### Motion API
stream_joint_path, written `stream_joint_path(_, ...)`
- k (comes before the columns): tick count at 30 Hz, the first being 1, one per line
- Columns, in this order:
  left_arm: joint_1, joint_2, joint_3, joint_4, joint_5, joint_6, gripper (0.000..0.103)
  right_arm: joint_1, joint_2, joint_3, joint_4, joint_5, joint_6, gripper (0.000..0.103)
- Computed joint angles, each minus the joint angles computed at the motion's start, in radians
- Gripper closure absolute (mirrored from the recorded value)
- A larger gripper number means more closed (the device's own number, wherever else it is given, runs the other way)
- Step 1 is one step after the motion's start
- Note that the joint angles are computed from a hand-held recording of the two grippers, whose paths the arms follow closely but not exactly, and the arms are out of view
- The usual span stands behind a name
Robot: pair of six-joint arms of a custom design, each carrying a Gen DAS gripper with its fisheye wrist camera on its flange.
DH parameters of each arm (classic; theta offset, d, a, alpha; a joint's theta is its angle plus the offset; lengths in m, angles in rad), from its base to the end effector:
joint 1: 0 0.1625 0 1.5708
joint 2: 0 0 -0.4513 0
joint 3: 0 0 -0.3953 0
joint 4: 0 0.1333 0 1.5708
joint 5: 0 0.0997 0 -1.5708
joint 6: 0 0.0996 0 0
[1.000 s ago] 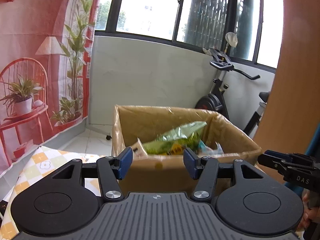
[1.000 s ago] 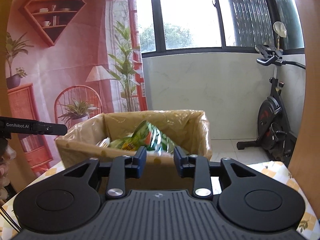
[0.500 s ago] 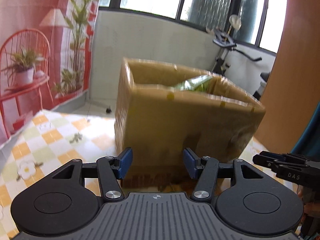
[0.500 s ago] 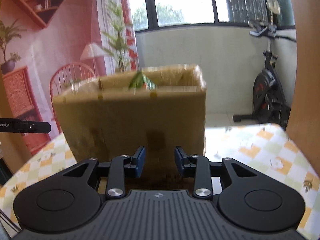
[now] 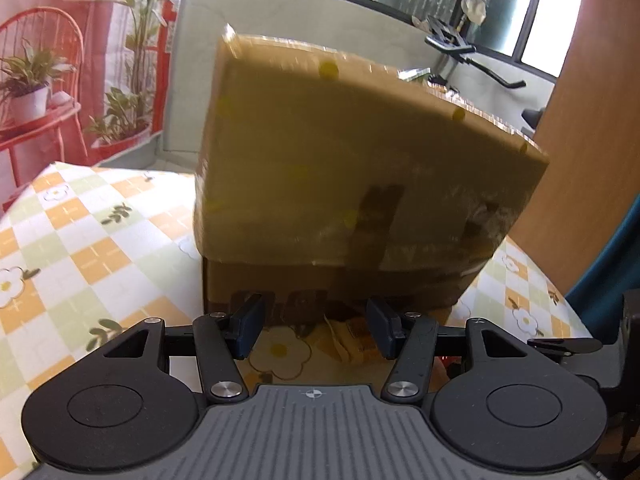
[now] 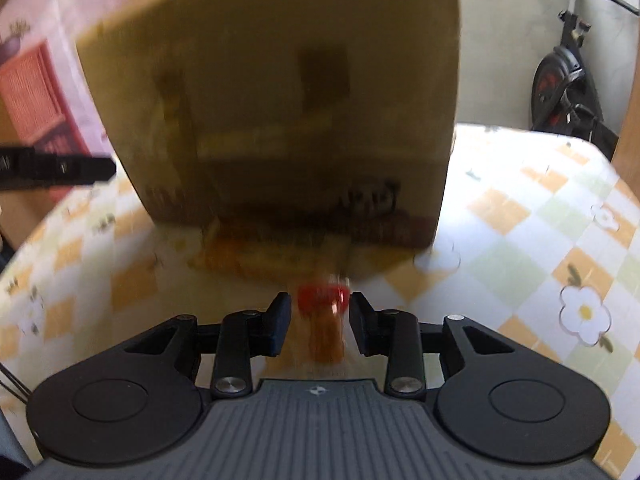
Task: Organize snacks
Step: 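Move both empty tools back down to the last snacks on the table, then close the right tool on the orange sausage while the left tool grasps the yellow biscuit packet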
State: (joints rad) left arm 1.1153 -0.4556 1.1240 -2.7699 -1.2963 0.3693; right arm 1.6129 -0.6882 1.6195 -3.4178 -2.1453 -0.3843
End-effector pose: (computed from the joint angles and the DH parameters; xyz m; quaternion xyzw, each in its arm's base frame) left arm -0.2300 -0.8339 0.0839 0.3503 0.8902 -0.2652 0.1207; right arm 0.1091 -0.7076 0.1601 0.0596 -0.8673 0.3744 0.3226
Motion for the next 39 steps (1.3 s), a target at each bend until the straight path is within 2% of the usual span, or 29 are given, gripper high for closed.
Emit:
stream_joint_path(3,0.003,0.007,-0.008,0.022,0.005,-0.004,0.044,-0.012,0.008,0.002,0.000,-0.010,0.008,0.068)
stream_joint_path(8,0.003,0.025,-0.034,0.059,0.003,-0.013,0.044,-0.030,-0.001,0.021,-0.008,0.028,0.025,0.068)
stream_joint_path(11,0.004,0.039,-0.055,0.092,-0.021,-0.014,0.044,-0.029,-0.004,0.027,-0.027,0.031,0.020,0.071)
stream_joint_path(16,0.002,0.069,-0.100,0.174,-0.085,0.042,0.044,-0.028,-0.012,0.039,-0.056,-0.015,0.047,0.072)
stream_joint_path(21,-0.002,0.114,-0.151,0.189,-0.084,0.112,0.044,-0.035,-0.026,0.062,-0.071,-0.001,0.056,0.073)
stream_joint_path(26,0.004,0.151,-0.229,0.252,-0.117,0.109,0.044,-0.040,-0.035,0.073,-0.074,0.017,0.064,0.073)
stream_joint_path(32,0.007,0.196,-0.310,0.343,-0.112,0.139,0.044,-0.045,-0.035,0.077,-0.082,0.029,0.067,0.073)
stream_joint_path(39,0.011,0.179,-0.295,0.364,-0.115,0.145,0.044,-0.046,-0.037,0.079,-0.079,0.031,0.068,0.073)
